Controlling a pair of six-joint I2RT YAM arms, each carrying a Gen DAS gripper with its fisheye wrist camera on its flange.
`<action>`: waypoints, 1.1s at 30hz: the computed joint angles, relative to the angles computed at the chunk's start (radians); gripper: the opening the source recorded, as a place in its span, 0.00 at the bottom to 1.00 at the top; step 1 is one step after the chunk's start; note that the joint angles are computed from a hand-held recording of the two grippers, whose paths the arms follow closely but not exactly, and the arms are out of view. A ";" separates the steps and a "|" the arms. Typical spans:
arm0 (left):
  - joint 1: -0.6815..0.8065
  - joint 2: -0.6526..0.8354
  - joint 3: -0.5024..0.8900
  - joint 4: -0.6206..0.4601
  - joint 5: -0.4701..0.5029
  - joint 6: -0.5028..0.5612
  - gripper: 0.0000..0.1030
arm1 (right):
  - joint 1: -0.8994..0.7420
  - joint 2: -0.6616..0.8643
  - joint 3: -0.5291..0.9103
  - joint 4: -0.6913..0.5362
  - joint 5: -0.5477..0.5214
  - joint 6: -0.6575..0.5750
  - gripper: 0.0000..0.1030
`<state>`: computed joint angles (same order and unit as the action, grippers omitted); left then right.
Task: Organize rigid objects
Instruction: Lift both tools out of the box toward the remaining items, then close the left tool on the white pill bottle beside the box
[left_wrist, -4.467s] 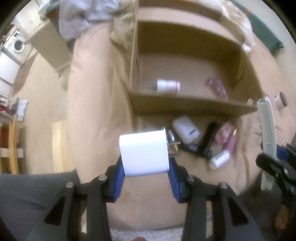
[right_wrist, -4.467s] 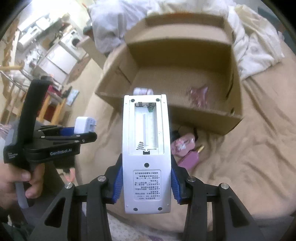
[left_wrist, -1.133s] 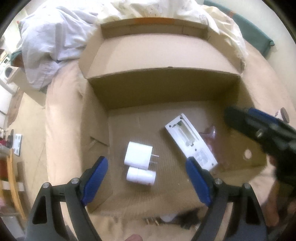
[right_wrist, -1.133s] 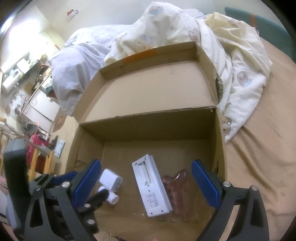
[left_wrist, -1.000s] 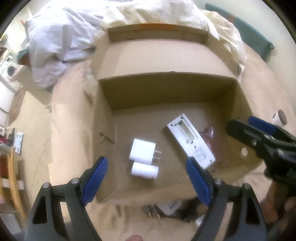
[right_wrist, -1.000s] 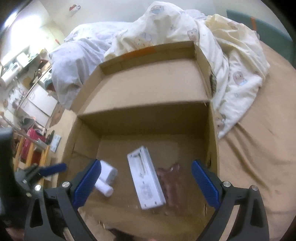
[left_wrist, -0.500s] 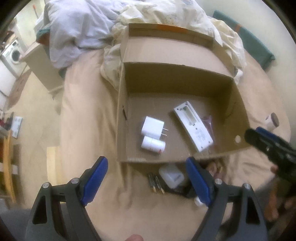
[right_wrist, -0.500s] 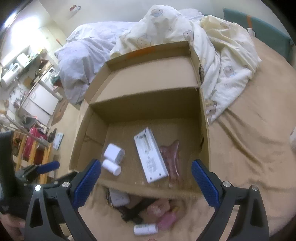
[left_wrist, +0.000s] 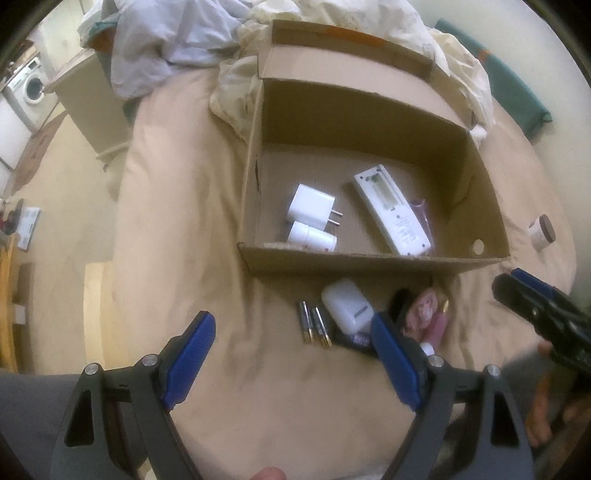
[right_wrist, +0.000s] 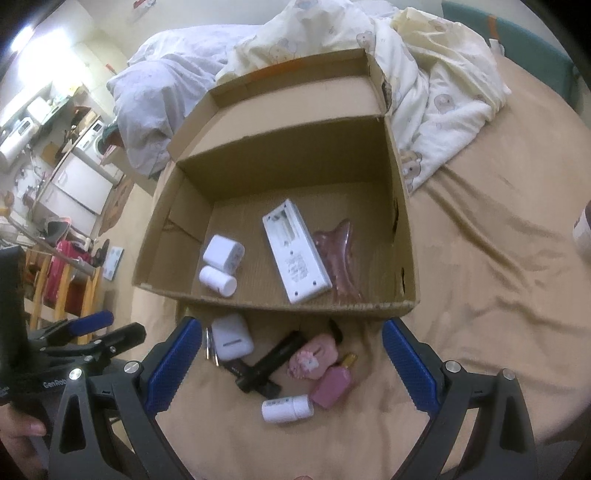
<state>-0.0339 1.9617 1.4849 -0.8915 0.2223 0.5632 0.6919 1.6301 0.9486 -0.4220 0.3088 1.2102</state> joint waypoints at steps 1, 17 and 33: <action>0.002 0.000 -0.008 0.010 -0.001 -0.002 0.82 | 0.004 0.002 -0.004 0.003 0.001 0.007 1.00; -0.144 -0.058 -0.286 0.069 -0.044 -0.083 0.82 | -0.064 -0.032 -0.154 0.088 -0.039 0.139 1.00; -0.372 -0.057 -0.487 0.225 -0.138 -0.484 0.59 | -0.078 -0.159 -0.288 0.162 -0.044 0.216 1.00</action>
